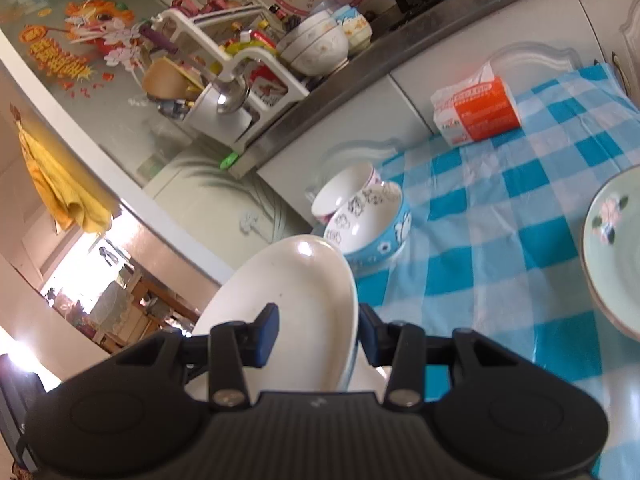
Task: Organize plates and bowls
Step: 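Lower the second white plate onto the grey-flower plate with both grippers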
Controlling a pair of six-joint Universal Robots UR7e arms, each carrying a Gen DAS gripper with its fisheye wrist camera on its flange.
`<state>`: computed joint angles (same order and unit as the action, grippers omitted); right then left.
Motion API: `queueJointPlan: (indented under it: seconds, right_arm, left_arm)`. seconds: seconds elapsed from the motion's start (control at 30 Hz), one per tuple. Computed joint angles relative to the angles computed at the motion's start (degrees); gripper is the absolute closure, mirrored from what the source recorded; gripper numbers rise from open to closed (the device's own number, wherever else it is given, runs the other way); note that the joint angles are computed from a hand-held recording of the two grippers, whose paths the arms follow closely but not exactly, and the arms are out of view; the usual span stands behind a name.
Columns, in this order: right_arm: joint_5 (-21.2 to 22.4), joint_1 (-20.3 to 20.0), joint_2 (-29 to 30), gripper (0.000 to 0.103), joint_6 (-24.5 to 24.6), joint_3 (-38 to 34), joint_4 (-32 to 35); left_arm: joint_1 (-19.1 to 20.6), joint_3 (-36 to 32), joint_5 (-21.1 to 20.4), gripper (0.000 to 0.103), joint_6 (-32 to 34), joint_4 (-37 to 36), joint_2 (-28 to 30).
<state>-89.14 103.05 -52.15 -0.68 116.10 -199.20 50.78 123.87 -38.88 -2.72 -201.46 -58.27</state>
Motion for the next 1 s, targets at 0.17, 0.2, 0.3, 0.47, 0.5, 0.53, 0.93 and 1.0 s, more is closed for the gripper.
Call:
queueJointPlan:
  seconds: [0.17, 0.2, 0.3, 0.47, 0.5, 0.53, 0.93, 1.0]
  right_arm:
    - [-0.7, 0.2, 1.7, 0.060, -0.1, 1.5, -0.5]
    - [-0.8, 0.1, 2.1, 0.060, 0.0, 1.6, -0.7]
    - [-1.8, 0.1, 3.1, 0.060, -0.2, 1.9, -1.3]
    - [-2.4, -0.1, 4.2, 0.060, -1.1, 1.9, -2.5]
    - [-2.4, -0.2, 4.3, 0.060, -1.2, 2.0, -2.5]
    - [-2.6, -0.2, 4.5, 0.060, -1.3, 1.9, -2.6]
    - [-4.6, 0.1, 6.1, 0.058, -4.0, 1.0, -2.7]
    - [-5.1, 0.1, 6.4, 0.058, -4.5, 0.9, -2.6]
  left_arm:
    - [1.1, 2.5, 1.2, 0.047, -3.0, -0.8, -0.5]
    - [1.4, 2.6, 1.4, 0.047, -3.4, -1.0, -0.2]
    - [2.2, 3.0, 1.3, 0.047, -4.7, -1.2, 0.4]
    - [3.6, 2.3, 1.1, 0.047, -4.4, -1.5, 1.7]
    - [3.8, 2.1, 1.0, 0.047, -4.4, -1.3, 1.7]
    - [4.1, 1.9, 0.9, 0.047, -4.4, -1.0, 1.8]
    - [4.3, 3.1, 1.6, 0.047, -4.7, -2.0, 2.3]
    - [4.3, 3.1, 1.7, 0.047, -5.3, -1.6, 2.4]
